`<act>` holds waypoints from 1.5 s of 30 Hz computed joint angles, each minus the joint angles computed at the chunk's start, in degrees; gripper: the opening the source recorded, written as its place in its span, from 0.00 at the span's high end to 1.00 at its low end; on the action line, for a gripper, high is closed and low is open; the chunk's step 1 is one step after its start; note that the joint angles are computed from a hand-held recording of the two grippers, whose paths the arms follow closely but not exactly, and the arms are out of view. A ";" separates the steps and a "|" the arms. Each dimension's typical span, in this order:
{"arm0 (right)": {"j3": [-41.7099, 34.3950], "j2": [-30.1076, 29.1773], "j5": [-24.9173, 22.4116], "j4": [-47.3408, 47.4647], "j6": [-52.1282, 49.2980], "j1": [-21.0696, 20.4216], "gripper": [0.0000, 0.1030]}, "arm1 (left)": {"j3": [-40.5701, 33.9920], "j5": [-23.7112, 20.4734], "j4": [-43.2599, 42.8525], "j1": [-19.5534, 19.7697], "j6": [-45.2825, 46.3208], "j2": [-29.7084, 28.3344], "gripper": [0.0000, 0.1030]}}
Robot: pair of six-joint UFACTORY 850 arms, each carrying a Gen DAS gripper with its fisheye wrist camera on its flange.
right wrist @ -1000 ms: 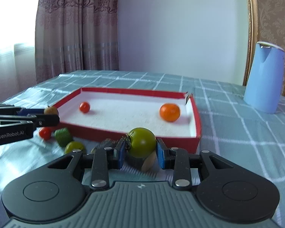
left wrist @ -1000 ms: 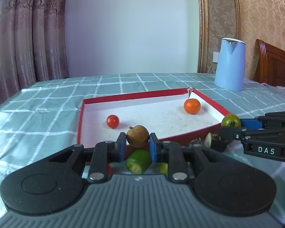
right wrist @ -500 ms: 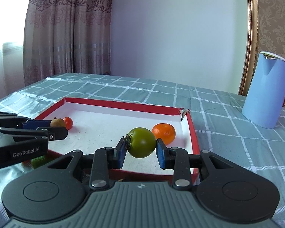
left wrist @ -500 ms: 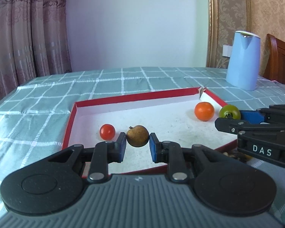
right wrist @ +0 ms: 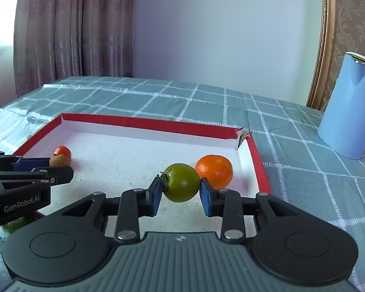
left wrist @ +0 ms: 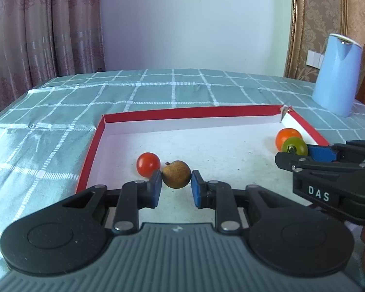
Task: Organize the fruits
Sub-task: 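Carry the brown fruit and green tomato into the tray and open both tools, then withdraw both open tools from the tray toward the remaining fruits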
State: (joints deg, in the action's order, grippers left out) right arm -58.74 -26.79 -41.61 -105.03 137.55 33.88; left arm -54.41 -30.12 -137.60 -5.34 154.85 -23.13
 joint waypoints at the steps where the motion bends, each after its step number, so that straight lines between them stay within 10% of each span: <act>1: -0.32 -0.21 0.30 0.16 -0.05 -0.17 0.68 | -0.17 0.39 -0.53 -0.24 0.37 -0.12 0.77; 13: -2.83 -2.20 3.71 3.47 -3.08 -1.69 0.68 | -2.26 3.45 -0.34 -1.14 -1.24 -1.87 0.76; 25: -3.08 -2.53 3.77 3.39 -2.93 -1.81 0.68 | -2.83 5.13 -3.54 -1.46 0.03 -2.43 0.28; 31: -2.71 -2.40 3.07 3.66 -1.67 -1.79 0.38 | -2.48 4.98 -5.17 -1.44 1.07 -2.26 0.12; 45: -0.87 -1.66 1.17 2.05 2.85 -1.24 0.28 | -0.40 1.52 -4.10 -0.19 0.18 -1.07 0.00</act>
State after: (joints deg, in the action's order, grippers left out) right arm -59.61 -28.45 -40.43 -102.98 140.40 32.64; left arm -54.81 -28.60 -141.70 -5.53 155.04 -24.19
